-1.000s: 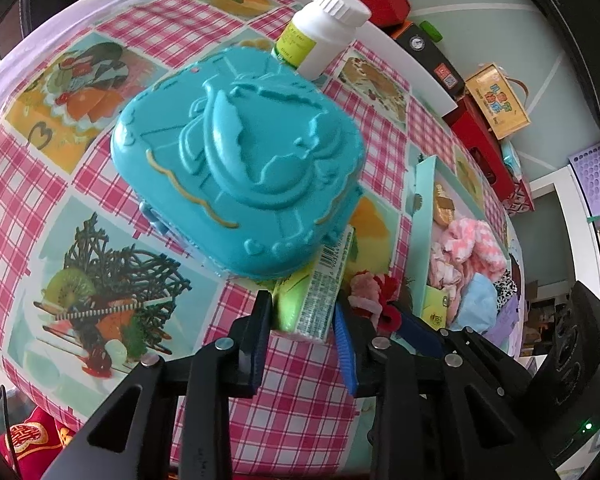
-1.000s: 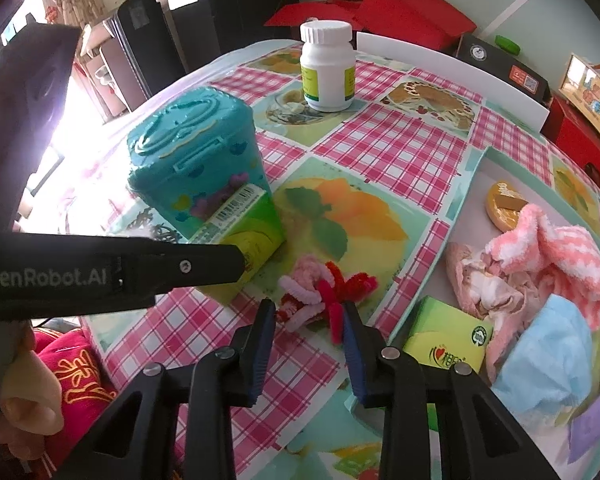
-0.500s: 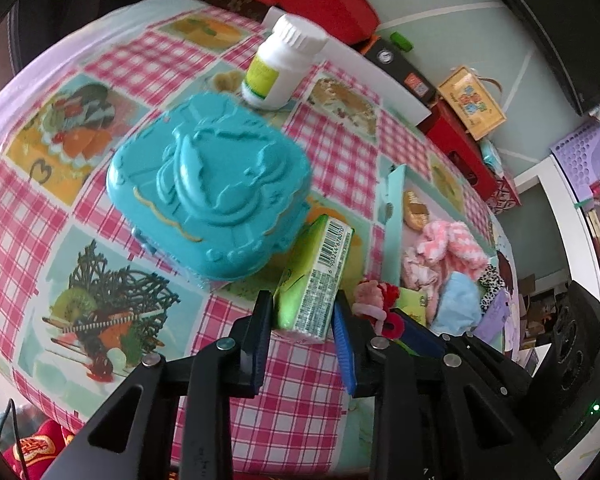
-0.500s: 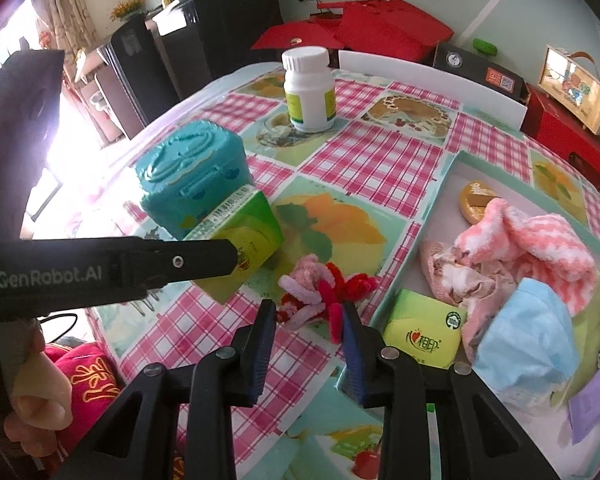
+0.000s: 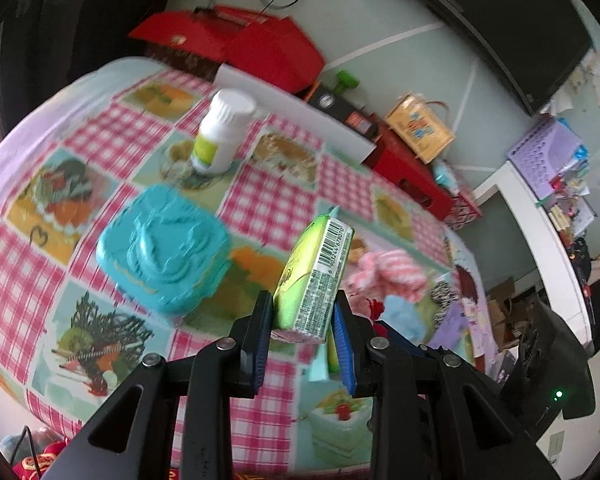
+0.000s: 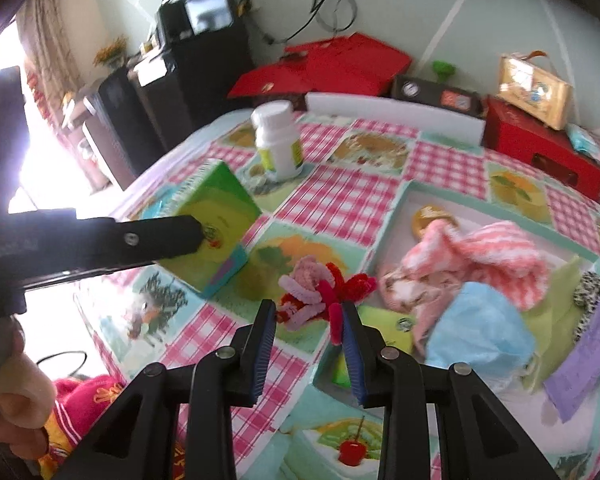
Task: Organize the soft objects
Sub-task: 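Carry the tissue pack with the left gripper while the right gripper carries the flower toy over the tray, then lower and open the left gripper on the tissue pack in the tray while the right gripper releases the toy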
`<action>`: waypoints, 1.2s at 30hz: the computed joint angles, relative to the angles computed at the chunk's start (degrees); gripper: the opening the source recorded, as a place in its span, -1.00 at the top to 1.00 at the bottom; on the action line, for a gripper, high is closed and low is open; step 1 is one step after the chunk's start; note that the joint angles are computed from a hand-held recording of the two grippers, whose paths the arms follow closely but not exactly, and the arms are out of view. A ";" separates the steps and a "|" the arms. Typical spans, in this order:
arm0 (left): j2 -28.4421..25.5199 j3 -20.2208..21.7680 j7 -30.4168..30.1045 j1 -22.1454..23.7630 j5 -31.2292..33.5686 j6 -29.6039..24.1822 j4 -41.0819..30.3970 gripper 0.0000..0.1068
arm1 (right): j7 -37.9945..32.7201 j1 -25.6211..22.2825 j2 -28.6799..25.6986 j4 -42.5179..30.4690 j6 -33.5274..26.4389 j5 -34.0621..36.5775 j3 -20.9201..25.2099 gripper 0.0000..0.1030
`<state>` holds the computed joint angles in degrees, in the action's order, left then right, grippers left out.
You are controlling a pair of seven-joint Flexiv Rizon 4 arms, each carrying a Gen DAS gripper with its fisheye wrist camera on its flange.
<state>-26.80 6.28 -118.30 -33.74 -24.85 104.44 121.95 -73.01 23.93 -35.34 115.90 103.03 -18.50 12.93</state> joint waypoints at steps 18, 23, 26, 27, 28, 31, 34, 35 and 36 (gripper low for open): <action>-7.16 -2.74 4.57 0.27 5.37 -7.07 -14.12 0.43 | 5.55 14.65 3.61 2.94 5.59 25.16 -22.48 0.32; -10.32 -11.05 4.88 6.89 7.54 -8.18 -16.97 0.43 | 10.05 11.96 3.33 2.98 3.42 24.23 -21.93 0.32; -12.51 -16.97 6.09 11.69 8.43 -8.25 -18.17 0.43 | 11.84 12.22 3.03 3.04 1.48 22.82 -23.15 0.28; -13.05 -18.20 6.41 12.70 8.67 -8.13 -18.37 0.43 | 12.40 11.90 2.80 2.88 0.66 22.01 -23.07 0.28; -13.92 -20.07 6.81 14.23 8.90 -7.75 -18.54 0.43 | 13.01 11.40 2.75 2.79 -0.36 21.14 -22.80 0.28; -17.51 -30.17 8.00 22.42 10.59 -4.33 -17.59 0.43 | 15.17 8.82 2.11 1.69 -4.48 18.00 -20.78 0.28; -21.18 -38.45 6.79 29.55 12.32 -3.26 -16.43 0.43 | 16.92 5.79 1.69 0.89 -7.62 15.38 -18.15 0.28; -21.62 -39.20 6.03 30.33 12.58 -3.09 -16.07 0.43 | 17.39 4.15 1.49 0.50 -8.70 14.67 -16.52 0.28; -21.30 -38.45 5.09 29.94 12.34 -3.54 -15.90 0.44 | 17.90 3.05 1.43 0.34 -9.61 13.99 -15.40 0.27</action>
<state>-48.10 -32.17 -113.21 -3.80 -12.51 100.90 106.06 -55.11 26.98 -33.91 116.24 93.42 -4.50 -2.47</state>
